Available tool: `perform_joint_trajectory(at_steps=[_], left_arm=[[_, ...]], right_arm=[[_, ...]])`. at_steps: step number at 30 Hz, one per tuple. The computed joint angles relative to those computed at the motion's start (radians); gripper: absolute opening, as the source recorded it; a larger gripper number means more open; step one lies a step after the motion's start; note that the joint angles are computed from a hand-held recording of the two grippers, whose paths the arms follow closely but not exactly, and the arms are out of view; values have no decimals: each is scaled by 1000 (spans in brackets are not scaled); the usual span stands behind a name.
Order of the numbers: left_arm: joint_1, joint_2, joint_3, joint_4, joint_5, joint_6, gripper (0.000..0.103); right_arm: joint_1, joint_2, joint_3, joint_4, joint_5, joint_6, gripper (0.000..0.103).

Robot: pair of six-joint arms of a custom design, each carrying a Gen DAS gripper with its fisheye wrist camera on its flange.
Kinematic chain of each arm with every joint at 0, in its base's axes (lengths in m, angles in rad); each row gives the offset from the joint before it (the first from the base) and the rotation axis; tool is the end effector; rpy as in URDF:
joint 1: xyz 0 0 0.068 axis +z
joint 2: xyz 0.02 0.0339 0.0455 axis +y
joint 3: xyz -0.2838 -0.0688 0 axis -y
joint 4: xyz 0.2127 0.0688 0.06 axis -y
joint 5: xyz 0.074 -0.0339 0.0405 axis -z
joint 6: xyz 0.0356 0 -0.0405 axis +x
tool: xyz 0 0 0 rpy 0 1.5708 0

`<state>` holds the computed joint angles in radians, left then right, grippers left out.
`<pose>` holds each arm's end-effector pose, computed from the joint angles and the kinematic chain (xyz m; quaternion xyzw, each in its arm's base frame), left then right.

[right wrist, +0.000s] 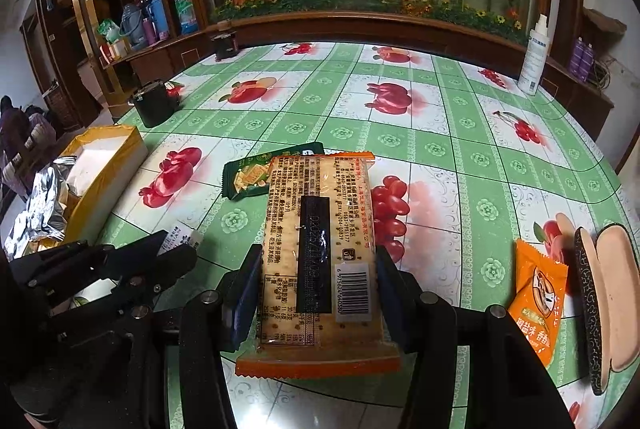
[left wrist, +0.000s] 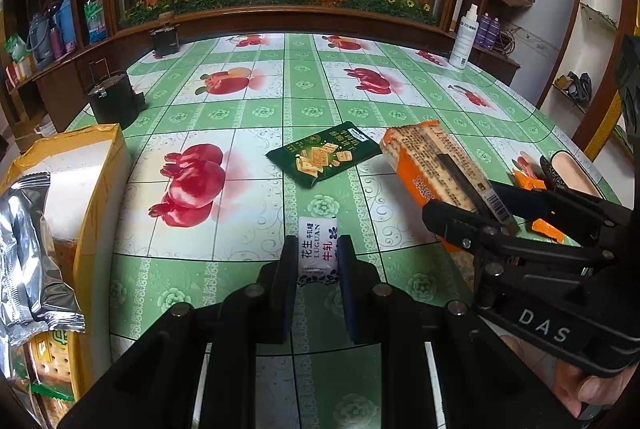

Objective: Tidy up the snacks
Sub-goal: 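Lift and carry the cracker pack toward the box with right gripper while left carries milk packet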

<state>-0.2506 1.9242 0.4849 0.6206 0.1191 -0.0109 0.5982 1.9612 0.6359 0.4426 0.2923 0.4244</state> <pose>0.2705 -0.0736 0.0969 0.1327 0.9192 -0.1027 0.3562 0.2591 0.1642 0.1007 -0.0319 0.9321 0.0437 0.3581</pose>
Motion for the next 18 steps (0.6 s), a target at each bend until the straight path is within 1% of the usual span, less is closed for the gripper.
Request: perform_joint_trajectory(at_steps=[3,7,18], left_arm=[[1,-4,-2,-2,2,3,18],[-1,-12,-23,29,-9,3,18],[2,-7,-22,34,-8,-2,18]], right_arm=[[0,2,3,-6,8,3,57],[12,-8,1,-8,34,1,57],[46,-21,-3,-14,102,-7,57]])
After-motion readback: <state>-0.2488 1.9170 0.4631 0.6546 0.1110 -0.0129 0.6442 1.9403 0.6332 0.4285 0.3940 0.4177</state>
